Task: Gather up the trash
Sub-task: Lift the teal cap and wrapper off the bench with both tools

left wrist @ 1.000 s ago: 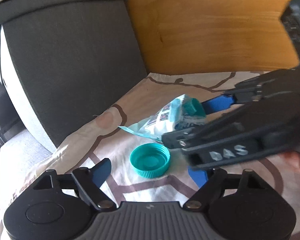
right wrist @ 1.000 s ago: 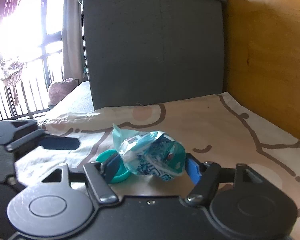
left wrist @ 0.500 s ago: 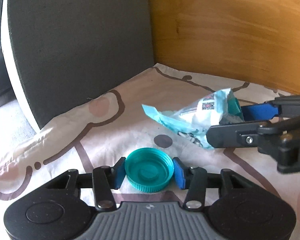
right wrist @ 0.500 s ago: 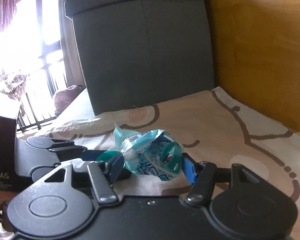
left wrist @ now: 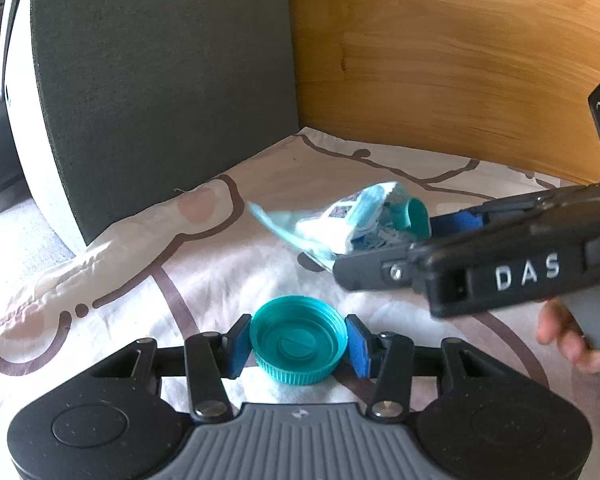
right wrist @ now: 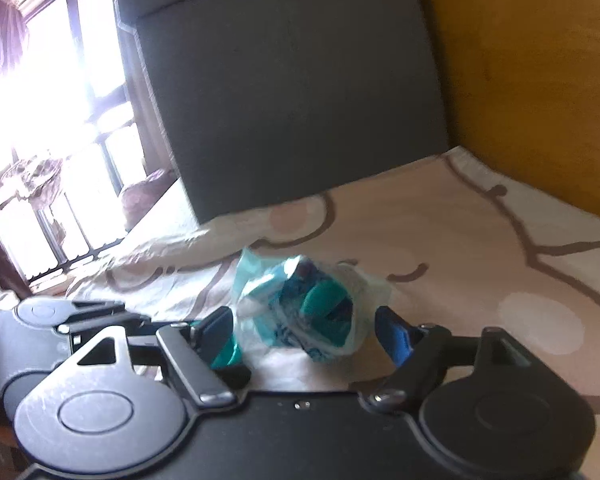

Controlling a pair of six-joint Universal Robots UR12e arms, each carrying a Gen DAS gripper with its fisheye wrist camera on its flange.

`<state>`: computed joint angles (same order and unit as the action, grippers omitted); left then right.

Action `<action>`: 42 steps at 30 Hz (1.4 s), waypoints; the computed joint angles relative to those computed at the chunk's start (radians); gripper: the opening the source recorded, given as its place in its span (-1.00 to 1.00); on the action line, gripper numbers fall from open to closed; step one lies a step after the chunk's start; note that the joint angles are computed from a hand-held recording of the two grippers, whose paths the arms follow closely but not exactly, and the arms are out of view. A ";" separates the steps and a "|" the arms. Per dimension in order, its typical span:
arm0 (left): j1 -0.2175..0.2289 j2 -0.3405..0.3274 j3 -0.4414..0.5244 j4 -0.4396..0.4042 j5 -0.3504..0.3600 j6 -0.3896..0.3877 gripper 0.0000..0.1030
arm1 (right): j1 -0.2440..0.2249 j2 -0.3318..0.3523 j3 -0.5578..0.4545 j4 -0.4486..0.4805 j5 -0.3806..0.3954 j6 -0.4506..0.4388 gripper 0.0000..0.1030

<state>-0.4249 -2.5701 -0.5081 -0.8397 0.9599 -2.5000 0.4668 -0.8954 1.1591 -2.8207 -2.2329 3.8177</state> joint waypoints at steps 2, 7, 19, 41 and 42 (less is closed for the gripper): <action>0.000 0.002 -0.005 0.009 0.000 -0.003 -0.03 | 0.000 0.001 0.001 -0.013 0.008 -0.014 0.53; 0.002 -0.001 0.000 0.006 -0.003 -0.015 -0.03 | 0.002 -0.013 0.038 -0.154 0.034 -0.051 0.71; 0.004 0.003 -0.009 0.021 -0.002 -0.037 -0.03 | -0.003 0.009 0.005 -0.114 -0.056 0.006 0.49; 0.027 0.063 -0.099 0.072 0.001 -0.174 -0.03 | 0.031 0.007 -0.001 -0.046 -0.103 0.056 -0.77; 0.030 0.073 -0.115 0.082 0.003 -0.181 -0.03 | 0.036 0.008 -0.001 -0.044 -0.115 0.064 -0.78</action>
